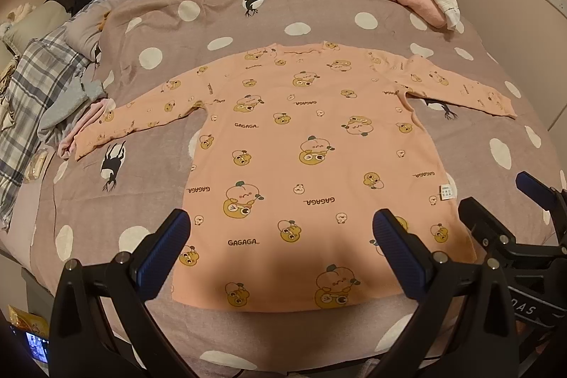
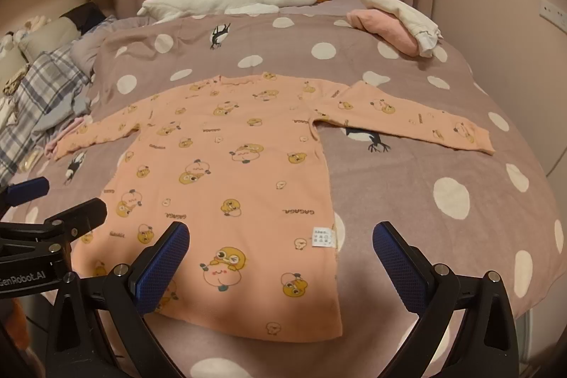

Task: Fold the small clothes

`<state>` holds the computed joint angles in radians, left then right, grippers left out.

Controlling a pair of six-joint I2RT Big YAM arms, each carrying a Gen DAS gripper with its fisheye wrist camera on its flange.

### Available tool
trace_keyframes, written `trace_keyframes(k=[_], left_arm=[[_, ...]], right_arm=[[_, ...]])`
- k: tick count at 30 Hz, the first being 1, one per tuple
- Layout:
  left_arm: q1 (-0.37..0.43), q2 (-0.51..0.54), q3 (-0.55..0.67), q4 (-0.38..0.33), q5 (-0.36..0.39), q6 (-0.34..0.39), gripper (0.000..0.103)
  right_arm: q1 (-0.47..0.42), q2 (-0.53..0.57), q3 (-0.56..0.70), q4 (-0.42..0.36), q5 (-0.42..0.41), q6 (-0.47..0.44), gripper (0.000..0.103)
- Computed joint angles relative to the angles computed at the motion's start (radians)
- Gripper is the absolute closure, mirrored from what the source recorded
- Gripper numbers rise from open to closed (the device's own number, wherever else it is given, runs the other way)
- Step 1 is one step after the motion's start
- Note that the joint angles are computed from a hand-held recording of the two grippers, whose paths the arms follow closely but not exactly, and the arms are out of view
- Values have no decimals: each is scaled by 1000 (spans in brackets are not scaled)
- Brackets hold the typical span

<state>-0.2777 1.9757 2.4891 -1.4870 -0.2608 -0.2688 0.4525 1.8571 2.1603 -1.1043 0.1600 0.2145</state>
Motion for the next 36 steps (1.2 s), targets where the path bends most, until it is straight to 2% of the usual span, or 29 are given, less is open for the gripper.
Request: trace_keyframes(k=[36], left_arm=[[17,-16,-33,7,1,-14,0]], right_arm=[[3,2,1,-4,7,2,1]])
